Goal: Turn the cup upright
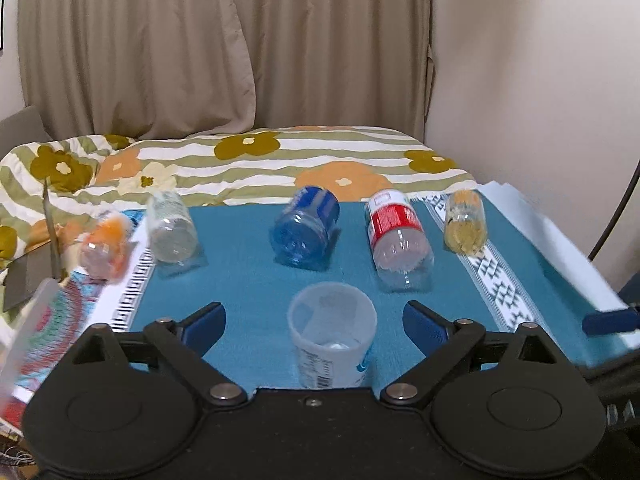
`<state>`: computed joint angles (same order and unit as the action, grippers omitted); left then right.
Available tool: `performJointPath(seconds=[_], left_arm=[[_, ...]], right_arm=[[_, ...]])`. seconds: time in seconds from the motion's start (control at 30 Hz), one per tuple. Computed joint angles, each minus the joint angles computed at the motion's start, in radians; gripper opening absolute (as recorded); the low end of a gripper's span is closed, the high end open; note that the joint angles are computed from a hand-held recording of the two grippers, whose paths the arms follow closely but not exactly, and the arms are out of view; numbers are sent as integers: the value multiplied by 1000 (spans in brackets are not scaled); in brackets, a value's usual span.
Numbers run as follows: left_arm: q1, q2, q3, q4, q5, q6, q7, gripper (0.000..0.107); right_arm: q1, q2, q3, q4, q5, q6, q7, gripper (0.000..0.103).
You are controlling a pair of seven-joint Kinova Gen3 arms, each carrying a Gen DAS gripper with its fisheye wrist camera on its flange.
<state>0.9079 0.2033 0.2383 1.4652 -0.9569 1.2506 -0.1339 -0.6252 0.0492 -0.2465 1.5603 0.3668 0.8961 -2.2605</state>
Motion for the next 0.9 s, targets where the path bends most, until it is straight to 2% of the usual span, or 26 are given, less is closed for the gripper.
performJointPath(seconds=[0.07,0.27,0.4,0.6,0.9], left_arm=[[-11,-27,7,-42,48,40,-55,103],[-65,-87,33,-140,171,146,-150,103],[-86,-106,52,-177,211,208,-199,103],[-106,-132,75,-158,217,247,-206,103],[-140,-153,98,-131,217,233,-222,103]], right_arm=[[-20,3,-8,-48,53,59,-37,103],[-90,38,-20,-210,151,257,-91,103],[-135,54,-17,-268,180,328,-119,103],[-186,64,-15,-276,224,364,-179,103],[-229,77,-13,-287,267,399,-221,103]])
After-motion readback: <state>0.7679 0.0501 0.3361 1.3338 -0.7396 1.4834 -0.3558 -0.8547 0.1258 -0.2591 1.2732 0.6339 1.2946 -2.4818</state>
